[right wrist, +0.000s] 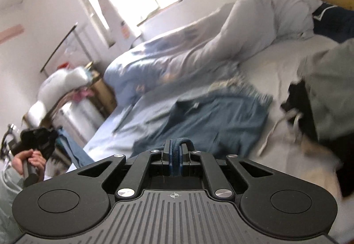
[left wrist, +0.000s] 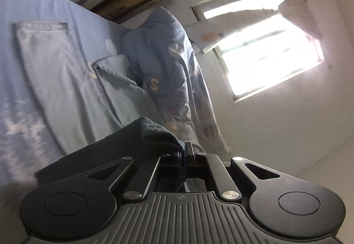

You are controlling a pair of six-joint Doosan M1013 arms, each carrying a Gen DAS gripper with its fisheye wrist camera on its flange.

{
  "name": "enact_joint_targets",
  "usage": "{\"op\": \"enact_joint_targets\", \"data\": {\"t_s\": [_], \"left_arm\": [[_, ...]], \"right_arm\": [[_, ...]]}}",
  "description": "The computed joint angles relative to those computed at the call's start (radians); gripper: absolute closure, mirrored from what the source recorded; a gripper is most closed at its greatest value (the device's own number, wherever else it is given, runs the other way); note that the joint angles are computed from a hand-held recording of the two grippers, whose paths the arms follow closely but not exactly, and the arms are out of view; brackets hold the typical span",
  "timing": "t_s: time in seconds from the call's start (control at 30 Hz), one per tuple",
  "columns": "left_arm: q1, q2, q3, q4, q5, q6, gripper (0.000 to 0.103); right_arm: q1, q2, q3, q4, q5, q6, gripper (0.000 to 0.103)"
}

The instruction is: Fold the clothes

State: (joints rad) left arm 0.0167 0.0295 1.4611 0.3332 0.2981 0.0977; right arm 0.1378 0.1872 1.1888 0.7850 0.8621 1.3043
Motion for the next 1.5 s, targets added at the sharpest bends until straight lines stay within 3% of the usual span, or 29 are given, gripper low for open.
{"op": "enact_joint_targets", "data": {"t_s": [0.33,0.47,0.7,0.83,0.87,0.9,0.93,0.97,1.0,1.03,1.07,1.1,1.13,1.17,1.3,1.4,1.5], "left_arm": [[-0.04,0.223,-0.259,0.009,0.115,0.07,0.097],[-0.047,0.322,-0.382,0.012,0.181,0.097,0.097],[-0.054,0.509,-0.647,-0.018,0.338,0.223,0.097],[-0.055,0.606,-0.781,-0.081,0.447,0.334,0.097],[-0.053,0.627,-0.81,-0.113,0.475,0.379,0.085],[-0.052,0.646,-0.836,-0.144,0.498,0.422,0.081],[-0.05,0.66,-0.852,-0.175,0.508,0.462,0.063],[-0.05,0.67,-0.865,-0.189,0.518,0.491,0.027],[-0.056,0.669,-0.857,-0.162,0.511,0.486,0.01],[-0.062,0.652,-0.819,-0.112,0.467,0.447,0.0],[-0.066,0.634,-0.777,-0.068,0.411,0.397,0.0],[-0.065,0.62,-0.745,-0.046,0.363,0.359,0.0],[-0.064,0.601,-0.712,-0.021,0.32,0.312,0.0],[-0.063,0.583,-0.681,0.013,0.287,0.251,0.0],[-0.055,0.515,-0.574,0.178,0.173,-0.018,0.0],[-0.047,0.464,-0.498,0.286,0.102,-0.208,0.0],[-0.046,0.399,-0.409,0.402,0.047,-0.408,0.0]], "right_arm": [[-0.01,0.189,-0.182,-0.094,-0.134,0.12,0.096],[-0.01,0.275,-0.269,-0.153,-0.153,0.21,0.096],[-0.019,0.431,-0.48,-0.274,-0.065,0.372,0.096],[-0.013,0.537,-0.644,-0.35,0.059,0.466,0.096],[-0.007,0.563,-0.686,-0.38,0.091,0.471,0.095],[0.001,0.581,-0.715,-0.413,0.11,0.461,0.095],[0.01,0.596,-0.742,-0.454,0.128,0.464,0.093],[0.021,0.608,-0.763,-0.505,0.144,0.486,0.092],[0.031,0.621,-0.787,-0.556,0.161,0.506,0.091],[0.042,0.635,-0.812,-0.605,0.181,0.525,0.087],[0.05,0.645,-0.829,-0.652,0.193,0.554,0.084],[0.058,0.634,-0.806,-0.713,0.165,0.613,0.061],[0.067,0.609,-0.755,-0.803,0.109,0.696,0.03],[0.069,0.582,-0.702,-0.848,0.05,0.757,0.021],[0.055,0.47,-0.495,-0.822,-0.211,0.87,0.011],[0.067,0.395,-0.387,-0.927,-0.326,0.917,0.0],[0.074,0.311,-0.281,-0.995,-0.412,0.91,0.0]]}}
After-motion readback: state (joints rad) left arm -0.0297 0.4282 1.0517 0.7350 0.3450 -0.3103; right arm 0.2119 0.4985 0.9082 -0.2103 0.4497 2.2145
